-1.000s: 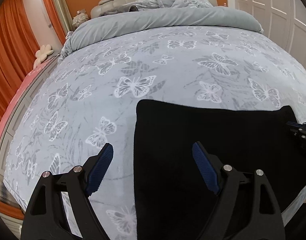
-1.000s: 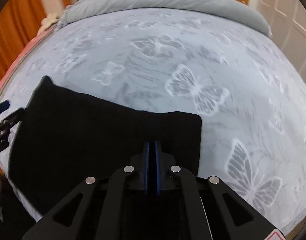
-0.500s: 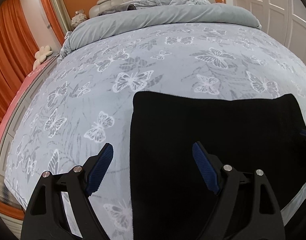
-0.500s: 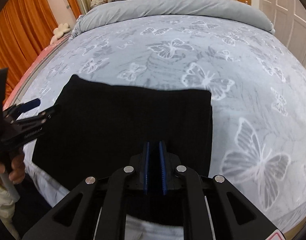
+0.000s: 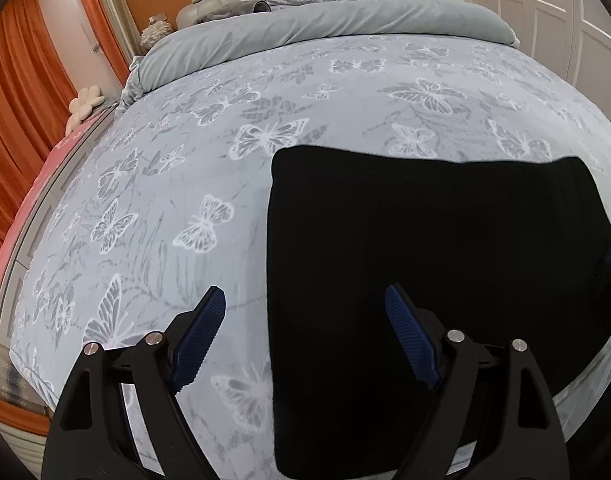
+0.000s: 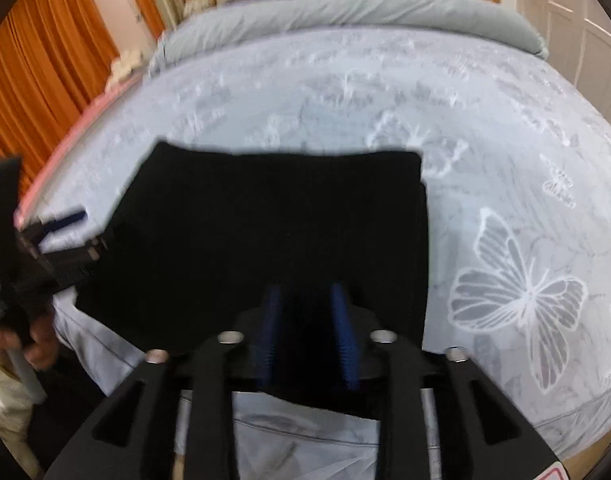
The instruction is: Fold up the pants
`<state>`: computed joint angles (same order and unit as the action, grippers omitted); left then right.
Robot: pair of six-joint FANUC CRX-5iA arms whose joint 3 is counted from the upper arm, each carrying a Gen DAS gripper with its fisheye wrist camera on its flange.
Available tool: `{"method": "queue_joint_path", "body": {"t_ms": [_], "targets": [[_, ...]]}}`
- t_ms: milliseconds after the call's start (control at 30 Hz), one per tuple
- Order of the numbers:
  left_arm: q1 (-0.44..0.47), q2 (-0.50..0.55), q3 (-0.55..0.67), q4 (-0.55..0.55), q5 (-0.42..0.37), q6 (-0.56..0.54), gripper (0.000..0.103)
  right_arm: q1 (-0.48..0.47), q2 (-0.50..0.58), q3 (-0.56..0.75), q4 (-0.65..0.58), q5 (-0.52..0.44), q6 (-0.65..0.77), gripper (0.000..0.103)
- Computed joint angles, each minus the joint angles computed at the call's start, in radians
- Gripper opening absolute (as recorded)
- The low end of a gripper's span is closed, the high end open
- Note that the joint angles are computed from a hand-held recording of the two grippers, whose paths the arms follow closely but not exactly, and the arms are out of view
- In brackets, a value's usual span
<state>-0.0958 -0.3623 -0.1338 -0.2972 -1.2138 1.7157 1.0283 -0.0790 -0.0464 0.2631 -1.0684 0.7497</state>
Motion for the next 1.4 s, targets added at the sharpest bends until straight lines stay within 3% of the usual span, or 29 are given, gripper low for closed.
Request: {"method": "queue_joint_path", "body": {"t_ms": [233,433,467,500,567,667,767,800,867,900,1033,1133,1233,1267,1300,1400], "targets": [[0.002,-0.019,-0.016,-0.005,-0.008,-0.005,0.081,0.028,0.047,0.022,0.014,-0.06,0.031,0.034],[0.061,-0.042,-0.02,0.025,-0.007,-0.035,0.081,0.046,0.035,0.064,-0.088,0.07,0.138,0.036],[0.087,-0.05,-0.022,0.039,-0.002,-0.045,0.082,0.062,0.046,0.078,-0.1,0.08,0.176,0.039],[0.115,-0.057,-0.023,0.051,0.002,-0.055,0.082,0.087,0.063,0.094,-0.106,0.09,0.222,0.051],[0.19,-0.075,-0.028,0.086,0.011,-0.083,0.085,0.154,0.1,0.11,-0.067,0.098,0.303,0.066],[0.289,-0.106,-0.043,0.122,0.025,-0.102,0.086,0.247,0.155,0.103,0.069,0.095,0.373,0.066],[0.332,-0.124,-0.059,0.134,0.025,-0.131,0.086,0.276,0.211,0.109,0.16,0.094,0.359,0.066],[0.333,-0.127,-0.062,0.131,0.025,-0.134,0.086,0.265,0.248,0.147,0.126,0.08,0.388,0.057],[0.324,-0.14,-0.067,0.115,0.028,-0.136,0.086,0.237,0.305,0.22,0.06,0.032,0.423,0.026],[0.328,-0.144,-0.068,0.118,0.029,-0.142,0.086,0.228,0.31,0.238,0.044,0.038,0.42,0.017],[0.363,-0.164,-0.079,0.166,0.044,-0.172,0.086,0.19,0.295,0.284,-0.036,0.118,0.395,0.016],[0.342,-0.149,-0.069,0.15,0.039,-0.159,0.086,0.129,0.386,0.396,-0.231,-0.004,0.515,0.021],[0.307,-0.133,-0.061,0.136,0.028,-0.143,0.086,0.116,0.328,0.372,-0.266,0.021,0.527,0.036],[0.295,-0.13,-0.06,0.131,0.027,-0.138,0.086,0.107,0.297,0.353,-0.268,0.045,0.527,0.046],[0.276,-0.124,-0.057,0.119,0.025,-0.129,0.086,0.099,0.239,0.295,-0.219,0.105,0.486,0.056],[0.234,-0.109,-0.051,0.093,0.018,-0.106,0.086,0.056,0.141,0.165,-0.008,0.159,0.267,0.064]]}}
